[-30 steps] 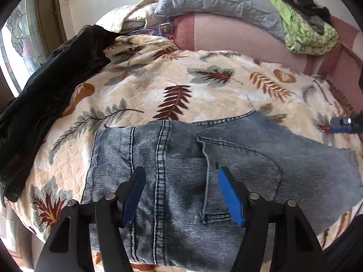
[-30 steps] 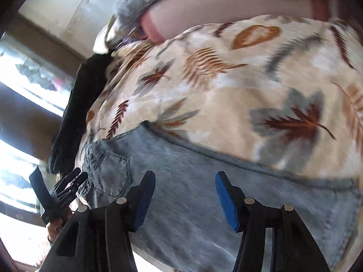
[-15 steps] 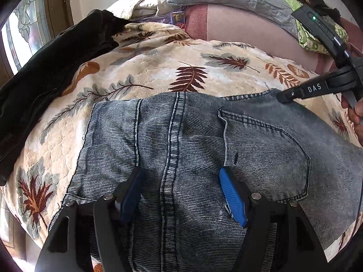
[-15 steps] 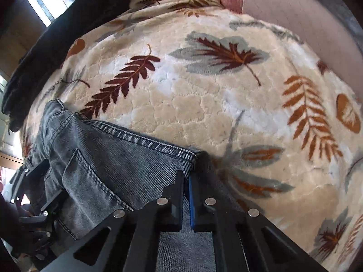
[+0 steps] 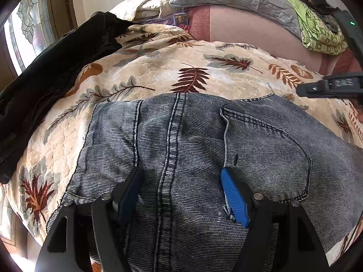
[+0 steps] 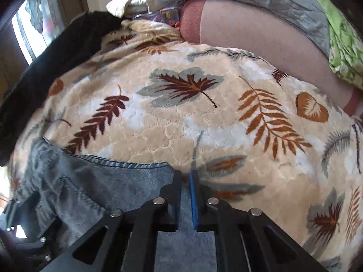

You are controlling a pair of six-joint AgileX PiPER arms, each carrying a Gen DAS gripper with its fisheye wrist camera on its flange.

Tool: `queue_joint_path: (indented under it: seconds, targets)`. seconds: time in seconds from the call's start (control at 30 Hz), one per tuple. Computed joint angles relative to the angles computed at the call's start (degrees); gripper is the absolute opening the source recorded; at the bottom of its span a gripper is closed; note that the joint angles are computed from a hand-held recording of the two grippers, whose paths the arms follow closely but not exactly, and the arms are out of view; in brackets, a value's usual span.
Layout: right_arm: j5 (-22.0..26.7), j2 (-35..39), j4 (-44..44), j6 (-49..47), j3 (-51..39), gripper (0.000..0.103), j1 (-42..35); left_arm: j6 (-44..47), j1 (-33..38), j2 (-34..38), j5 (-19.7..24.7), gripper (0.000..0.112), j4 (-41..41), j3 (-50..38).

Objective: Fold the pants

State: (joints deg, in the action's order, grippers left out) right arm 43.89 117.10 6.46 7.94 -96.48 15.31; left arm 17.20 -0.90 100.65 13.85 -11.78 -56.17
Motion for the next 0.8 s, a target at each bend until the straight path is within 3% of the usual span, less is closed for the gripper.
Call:
queue_joint_path:
  seconds: [0.03,0.07,0.17,0.27,0.37,0.47,0.5,0.57,0.63,0.7,0.8]
  targets:
    - [-2.0,-3.6,5.2,-2.7,5.5,0.07,-1.4,-1.0,-0.1,0.0,-0.2,0.073,0.8,0.1]
    - [-3.7,-7.4,9.0,-4.8,11.2,0.085,-2.5,-2.5,-0.4,0.0,-0.4,0.074,2.2,0.2]
    - [-3.9,-16.0,22.5,-16.0,24.8,0.085,-8.2,-7.3,-1.1,-0.1,-0.8,0.075,6.6,0.3]
    - [-0.9,-21.3,36.5,-28.5,34.9,0.084,-19.7,-9.3,-1.3,0.0,-1.0,0.076,8.4,0.4]
    - [0.4,-19.0,38.5,-32.9,38.4,0.084,-32.6,-13.8,-1.9,0.0,-1.5,0.077,12.6,0.6]
    - [12.4,-11.1,52.0,-41.8,36.9,0.075,-47.9,-21.6,-2.8,0.0,-2.5,0.078,20.5,1.2]
    - [14.0,-11.4,54.2,-43.0,37.4,0.075,-51.0,-22.8,-2.9,-0.1,-2.8,0.078,21.7,1.5]
    - [13.9,-16.0,53.4,-43.4,38.2,0.078,-53.7,-23.3,-2.9,-0.2,-3.0,0.078,22.1,1.6]
    - [17.9,-20.4,55.3,-46.1,41.0,0.078,-58.0,-23.9,-2.9,-0.3,-2.8,0.078,22.3,1.5]
    - [18.9,-27.3,53.6,-46.2,46.1,0.079,-63.2,-27.5,-3.2,-0.7,-2.7,0.078,25.3,1.7]
    - [23.4,-35.6,52.0,-47.4,53.8,0.079,-78.3,-29.3,-3.4,-1.3,-2.5,0.078,25.3,1.7]
